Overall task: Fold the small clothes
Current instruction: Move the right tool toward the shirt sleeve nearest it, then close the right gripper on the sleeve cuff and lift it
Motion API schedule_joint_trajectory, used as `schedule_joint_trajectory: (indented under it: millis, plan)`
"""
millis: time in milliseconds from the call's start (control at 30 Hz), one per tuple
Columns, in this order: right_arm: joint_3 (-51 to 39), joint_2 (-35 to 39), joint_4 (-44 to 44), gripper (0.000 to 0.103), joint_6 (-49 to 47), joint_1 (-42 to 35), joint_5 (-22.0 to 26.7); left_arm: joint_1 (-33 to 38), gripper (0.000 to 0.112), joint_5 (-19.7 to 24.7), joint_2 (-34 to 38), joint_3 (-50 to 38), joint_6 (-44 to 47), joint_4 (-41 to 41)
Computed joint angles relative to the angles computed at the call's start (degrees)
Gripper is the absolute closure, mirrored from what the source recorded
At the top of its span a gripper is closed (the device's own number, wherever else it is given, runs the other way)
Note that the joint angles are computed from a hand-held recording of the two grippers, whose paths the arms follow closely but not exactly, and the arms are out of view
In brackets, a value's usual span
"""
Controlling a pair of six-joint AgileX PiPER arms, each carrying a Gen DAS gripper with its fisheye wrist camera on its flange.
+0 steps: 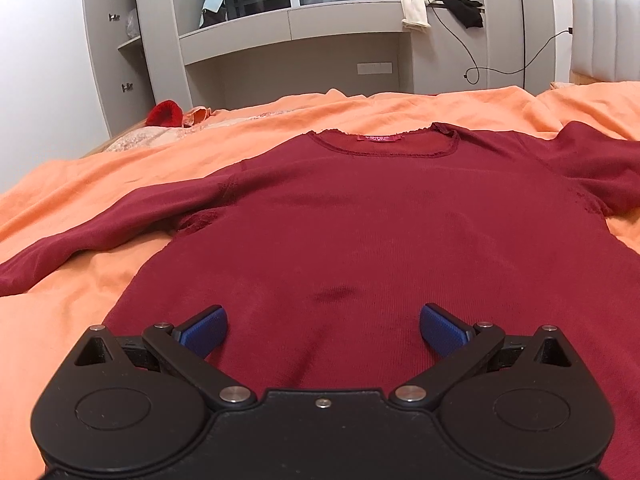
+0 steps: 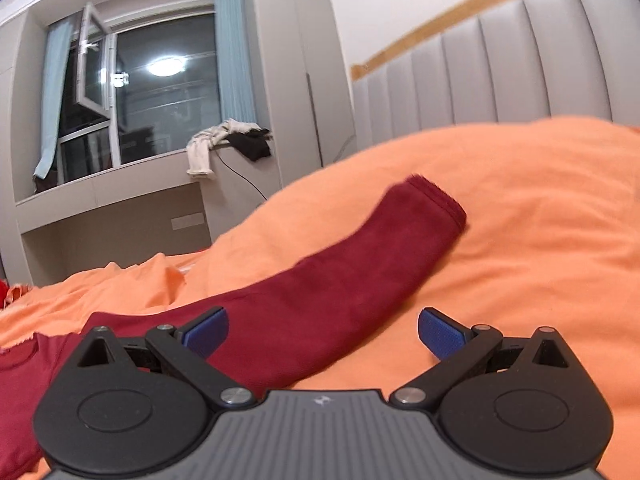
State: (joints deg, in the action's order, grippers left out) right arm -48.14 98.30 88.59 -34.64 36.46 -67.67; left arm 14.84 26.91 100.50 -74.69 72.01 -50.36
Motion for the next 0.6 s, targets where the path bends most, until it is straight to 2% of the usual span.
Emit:
schedule_joint_trajectory:
  millis: [133,333,400,467,500,533,567,600]
  plan:
    - [0.3,-0.7,-0.6,0.000,2.5,-4.2,0.4,0.1,0.010,-0.1,-0.1,0.3,0.5,-0.5]
    - [3.2,-2.5,-6.2,0.000,12.0,-12.7,5.7,0.1,0.010,-0.3,-0.1,0.7,1.7,-1.8]
    - [3.0,-1.5,-7.9,0.000,13.6,-13.9,5.1,0.1,0.010,-0.4,-0.1,0.8,1.8,-1.7]
    - [1.9,-0.4,-7.5,0.006,13.2,-14.2,4.1,0.0,0.010,-0.6,-0.1,0.9,2.0,-1.8]
    - [1.4,0.1,-7.1,0.014,12.7,-14.3,3.6,0.0,0.010,-0.7,-0.1,1.0,2.3,-1.9]
    - [1.0,0.7,-7.4,0.027,12.8,-14.5,3.4,0.0,0.010,-0.8,-0.1,1.1,2.6,-2.0]
    - [1.0,0.8,-7.5,0.034,13.1,-14.5,3.2,0.0,0.010,-0.9,-0.1,1.1,2.7,-2.1]
    - [1.2,0.7,-7.6,0.050,13.5,-14.6,3.1,0.0,0.010,-0.8,-0.1,1.1,2.7,-2.2]
